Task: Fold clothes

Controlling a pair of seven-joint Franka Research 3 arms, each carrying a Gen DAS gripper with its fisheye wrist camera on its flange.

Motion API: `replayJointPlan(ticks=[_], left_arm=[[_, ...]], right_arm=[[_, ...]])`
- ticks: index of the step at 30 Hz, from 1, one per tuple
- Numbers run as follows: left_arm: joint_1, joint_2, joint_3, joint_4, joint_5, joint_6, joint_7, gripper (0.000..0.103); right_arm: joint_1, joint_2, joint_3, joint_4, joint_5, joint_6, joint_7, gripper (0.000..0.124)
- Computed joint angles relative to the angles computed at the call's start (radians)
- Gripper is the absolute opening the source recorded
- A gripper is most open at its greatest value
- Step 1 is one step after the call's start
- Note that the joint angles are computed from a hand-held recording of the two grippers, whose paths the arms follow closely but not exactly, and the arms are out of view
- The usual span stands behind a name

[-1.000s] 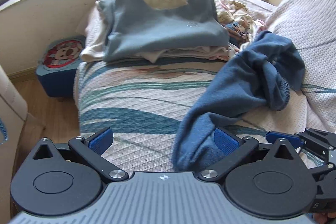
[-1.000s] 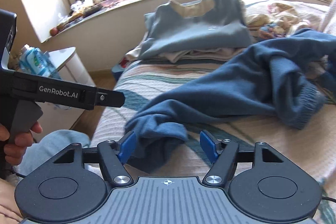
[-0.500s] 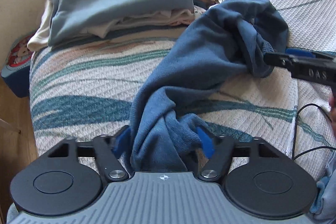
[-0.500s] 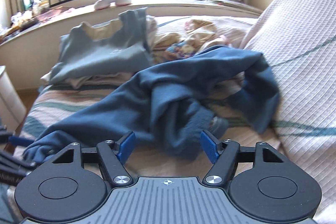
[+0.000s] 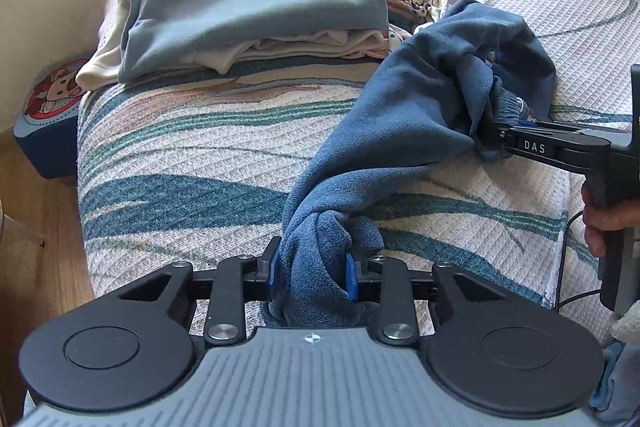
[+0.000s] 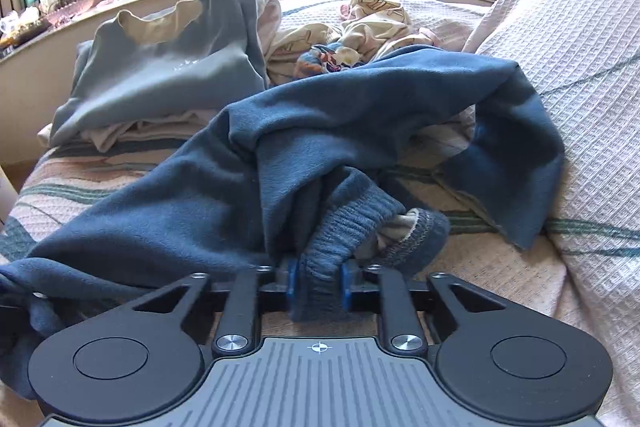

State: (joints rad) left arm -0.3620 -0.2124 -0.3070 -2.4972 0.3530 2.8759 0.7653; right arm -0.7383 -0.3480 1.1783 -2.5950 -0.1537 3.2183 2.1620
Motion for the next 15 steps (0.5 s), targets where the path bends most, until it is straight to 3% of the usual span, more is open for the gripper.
replayJointPlan(ticks=[4, 9, 13, 15], left_arm=[[0.024, -0.03, -0.021, -0.008, 0.041, 0.0, -0.052, 0.028], [0.073, -0.103, -0.048, -0.026, 0.131, -0.029, -0.136, 0.028], [0.107, -0.169, -0.059, -0.037, 0.187, -0.097, -0.19, 0.028], [0.109, -0.192, -0.056, -0.041, 0.19, -0.145, -0.203, 0.037]], right_arm=[[0.128, 0.005, -0.112, -0.019, 0.02, 0.027, -0.019, 0.011], [0.426, 0.033, -0.36, -0.036, 0.076, 0.088, -0.106, 0.008], [0.643, 0.095, -0.526, -0.003, 0.079, 0.144, -0.169, 0.008], [0.805, 0.136, -0.665, 0.018, 0.038, 0.185, -0.167, 0.008]])
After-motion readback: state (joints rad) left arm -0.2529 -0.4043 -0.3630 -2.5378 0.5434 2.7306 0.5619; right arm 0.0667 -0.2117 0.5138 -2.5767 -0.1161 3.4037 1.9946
